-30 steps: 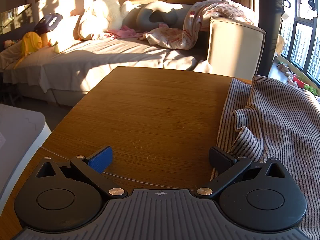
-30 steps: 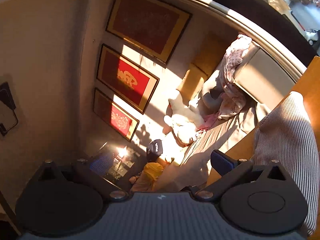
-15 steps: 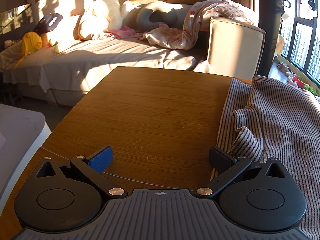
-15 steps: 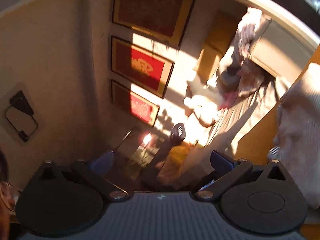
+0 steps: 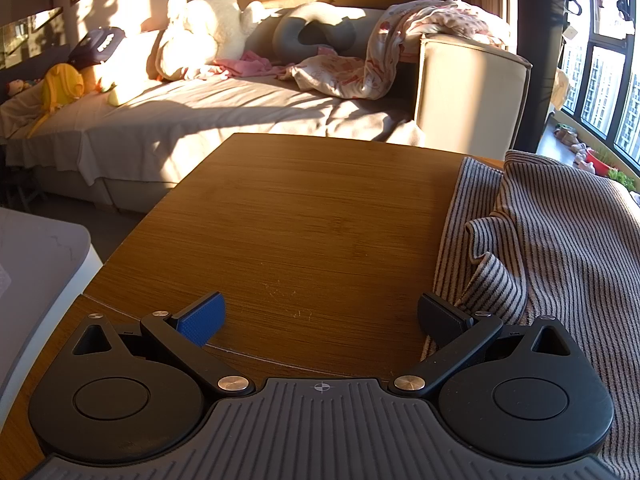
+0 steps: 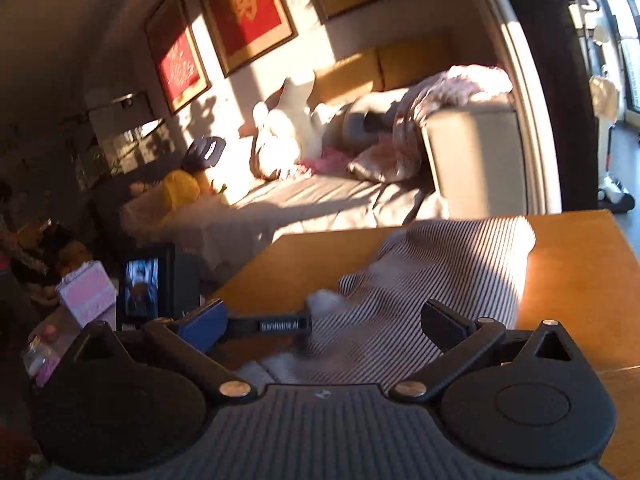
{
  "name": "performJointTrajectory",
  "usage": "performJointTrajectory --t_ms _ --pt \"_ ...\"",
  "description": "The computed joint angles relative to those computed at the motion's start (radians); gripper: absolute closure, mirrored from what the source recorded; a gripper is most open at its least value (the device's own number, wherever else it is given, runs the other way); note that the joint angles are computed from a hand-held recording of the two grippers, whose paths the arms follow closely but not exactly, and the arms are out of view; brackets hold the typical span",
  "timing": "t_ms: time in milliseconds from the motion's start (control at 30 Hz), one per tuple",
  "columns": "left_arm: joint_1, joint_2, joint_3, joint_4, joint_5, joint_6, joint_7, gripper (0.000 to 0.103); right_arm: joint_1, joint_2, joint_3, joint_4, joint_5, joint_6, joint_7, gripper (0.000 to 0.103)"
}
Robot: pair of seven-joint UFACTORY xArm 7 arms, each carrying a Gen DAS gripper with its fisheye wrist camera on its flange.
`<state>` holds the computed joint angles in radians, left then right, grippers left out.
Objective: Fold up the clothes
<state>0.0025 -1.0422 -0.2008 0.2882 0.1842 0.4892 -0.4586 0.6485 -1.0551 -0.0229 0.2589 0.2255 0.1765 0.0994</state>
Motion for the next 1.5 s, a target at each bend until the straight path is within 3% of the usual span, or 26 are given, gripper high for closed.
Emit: performJointTrajectory --t_ms 100,200,300,467,600,733,800,833,867,900,1033,1100,1167,1233,1300,1400,1500 --pt "0.005 0.004 -0.005 0.002 0.001 -0.002 -0.009 0.000 0.055 0.047 -0.075 0.006 0.033 0.098 -0.027 0.000" --pt "0.002 0.006 0.001 0.000 0.004 -0.008 -0.002 0.000 0.048 0.007 -0.074 -0.040 0.053 0.121 -0.071 0.000" --pt "-0.008 0.021 0.026 -0.002 0.002 -0.030 0.027 0.000 -0.015 -0.035 0.004 -0.008 0.009 0.296 -0.093 0.000" --pt "-0.119 -0.023 0.162 0.002 -0.049 0.054 0.233 0.000 -0.091 -0.129 0.182 0.021 -0.120 0.496 -0.160 0.002" --pt "-0.181 -0.109 0.266 -0.019 -0.110 0.119 0.413 0.000 -0.068 -0.273 0.291 -0.014 -0.205 0.467 -0.195 0.007" --pt "-0.240 -0.245 0.435 -0.018 -0.245 0.239 0.542 0.000 -0.003 -0.239 0.348 -0.019 -0.231 0.444 -0.212 0.010" --pt "-0.261 -0.315 0.481 -0.010 -0.278 0.302 0.624 0.000 -0.016 -0.207 0.394 -0.038 -0.285 0.379 -0.223 0.026" --pt "-0.271 -0.365 0.476 -0.014 -0.270 0.326 0.685 0.000 -0.030 -0.192 0.409 -0.043 -0.310 0.353 -0.219 0.029" --pt "-0.284 -0.411 0.470 -0.015 -0.263 0.350 0.746 0.000 -0.034 -0.173 0.386 -0.029 -0.305 0.363 -0.204 0.040" --pt "-0.298 -0.455 0.464 -0.014 -0.257 0.375 0.806 0.000 -0.024 -0.146 0.335 0.000 -0.268 0.399 -0.181 0.045" --pt "-0.411 -0.619 0.416 -0.017 -0.228 0.485 1.097 0.000 -0.019 -0.140 0.142 0.053 -0.077 0.488 -0.072 0.047" --pt "-0.434 -0.655 0.334 -0.051 -0.210 0.495 1.191 0.000 -0.027 -0.152 0.105 0.048 -0.020 0.499 -0.057 0.047" --pt "-0.435 -0.674 0.227 -0.120 -0.191 0.444 1.250 0.000 -0.034 -0.174 0.092 0.038 0.006 0.513 -0.070 0.047" --pt "-0.431 -0.666 0.144 -0.191 -0.197 0.330 1.252 0.000 -0.037 -0.198 0.094 0.034 0.003 0.531 -0.109 0.047" --pt "-0.411 -0.558 0.118 -0.179 -0.233 0.241 1.181 0.000 -0.042 -0.219 0.118 0.026 -0.026 0.526 -0.171 0.046" --pt "-0.405 -0.404 0.186 -0.087 -0.313 0.252 1.079 0.000 -0.057 -0.320 0.250 -0.027 -0.143 0.493 -0.260 0.030" --pt "-0.404 -0.318 0.241 -0.030 -0.379 0.281 1.022 0.000 -0.063 -0.354 0.381 -0.092 -0.254 0.420 -0.280 0.030"
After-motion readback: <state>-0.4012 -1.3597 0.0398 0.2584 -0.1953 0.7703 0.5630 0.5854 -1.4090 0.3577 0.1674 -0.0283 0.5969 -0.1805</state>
